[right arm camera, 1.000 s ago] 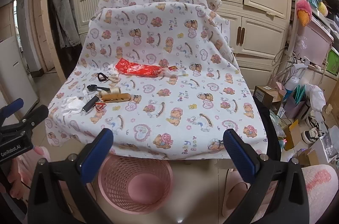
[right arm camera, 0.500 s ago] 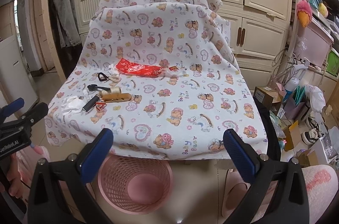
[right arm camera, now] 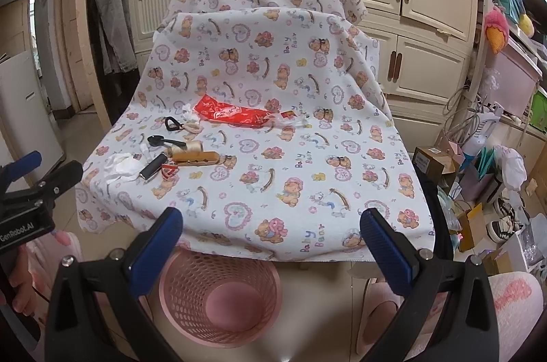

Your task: Collect trash

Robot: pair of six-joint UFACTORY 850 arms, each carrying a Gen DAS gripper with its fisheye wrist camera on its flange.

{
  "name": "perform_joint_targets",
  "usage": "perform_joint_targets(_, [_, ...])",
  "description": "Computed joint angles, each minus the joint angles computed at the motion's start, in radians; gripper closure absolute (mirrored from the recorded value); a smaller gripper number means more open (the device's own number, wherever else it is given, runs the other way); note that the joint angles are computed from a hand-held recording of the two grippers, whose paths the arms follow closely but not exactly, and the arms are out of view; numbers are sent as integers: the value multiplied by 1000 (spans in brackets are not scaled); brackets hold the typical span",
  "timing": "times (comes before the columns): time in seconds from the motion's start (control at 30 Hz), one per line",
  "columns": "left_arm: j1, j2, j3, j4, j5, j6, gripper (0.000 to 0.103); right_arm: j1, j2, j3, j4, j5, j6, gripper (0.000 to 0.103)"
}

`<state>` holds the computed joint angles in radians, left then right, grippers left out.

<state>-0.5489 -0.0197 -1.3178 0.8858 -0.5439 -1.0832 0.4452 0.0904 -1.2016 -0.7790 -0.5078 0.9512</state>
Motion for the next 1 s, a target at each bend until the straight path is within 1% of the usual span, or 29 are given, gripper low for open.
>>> perform_joint_targets(0.07, [-2, -2, -2, 3, -9, -4, 1, 0, -2, -1, -1, -1, 1, 0])
perform_joint_targets(0.43, [1, 5, 6, 25, -3, -19, 1, -5, -1, -2, 35, 5, -30, 0])
perform_joint_targets(0.73, [6, -4, -4, 16, -4, -10, 1, -4, 0, 0, 32, 8, -26, 0])
perform_joint_targets(1.0, [3, -3, -6, 40, -14, -22, 1, -2, -1, -1, 31, 6, -25, 0])
